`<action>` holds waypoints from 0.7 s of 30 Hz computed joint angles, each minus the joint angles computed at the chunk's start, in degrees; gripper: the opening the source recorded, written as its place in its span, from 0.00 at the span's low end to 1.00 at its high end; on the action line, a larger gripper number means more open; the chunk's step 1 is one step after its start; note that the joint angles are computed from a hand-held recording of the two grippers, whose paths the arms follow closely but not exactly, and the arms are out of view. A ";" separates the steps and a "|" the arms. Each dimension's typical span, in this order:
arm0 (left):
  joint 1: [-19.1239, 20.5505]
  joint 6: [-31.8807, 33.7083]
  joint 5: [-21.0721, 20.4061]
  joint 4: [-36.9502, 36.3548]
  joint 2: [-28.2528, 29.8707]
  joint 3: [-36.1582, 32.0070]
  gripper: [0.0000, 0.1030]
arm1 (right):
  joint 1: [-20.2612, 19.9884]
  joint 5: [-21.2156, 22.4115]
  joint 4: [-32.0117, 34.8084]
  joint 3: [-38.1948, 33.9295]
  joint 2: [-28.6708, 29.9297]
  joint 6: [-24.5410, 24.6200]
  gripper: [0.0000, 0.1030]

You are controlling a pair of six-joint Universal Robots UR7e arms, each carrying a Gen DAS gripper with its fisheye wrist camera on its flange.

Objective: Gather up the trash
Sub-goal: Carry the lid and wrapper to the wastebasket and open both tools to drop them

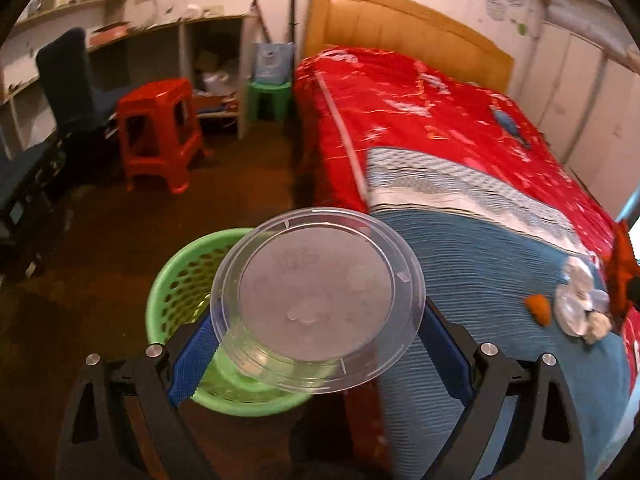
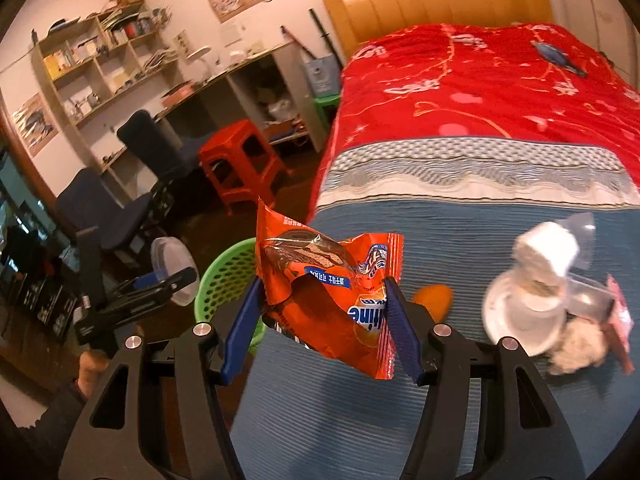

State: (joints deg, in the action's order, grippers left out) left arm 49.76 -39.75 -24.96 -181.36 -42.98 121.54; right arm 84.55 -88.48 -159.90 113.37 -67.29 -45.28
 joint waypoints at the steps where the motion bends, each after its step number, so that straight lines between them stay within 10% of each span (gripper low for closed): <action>1: 0.76 -0.51 0.01 0.31 -0.38 0.28 0.88 | 0.26 -0.13 0.12 -0.08 0.41 0.07 0.58; 21: 9.81 -0.87 -3.32 -1.27 -1.72 0.43 0.91 | 4.51 -3.80 -0.12 -0.14 6.46 1.51 0.58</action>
State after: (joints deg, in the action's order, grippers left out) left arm 59.57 -40.62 -28.29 -182.63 -44.70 121.97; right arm 89.06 -92.27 -160.02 113.23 -60.83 -43.77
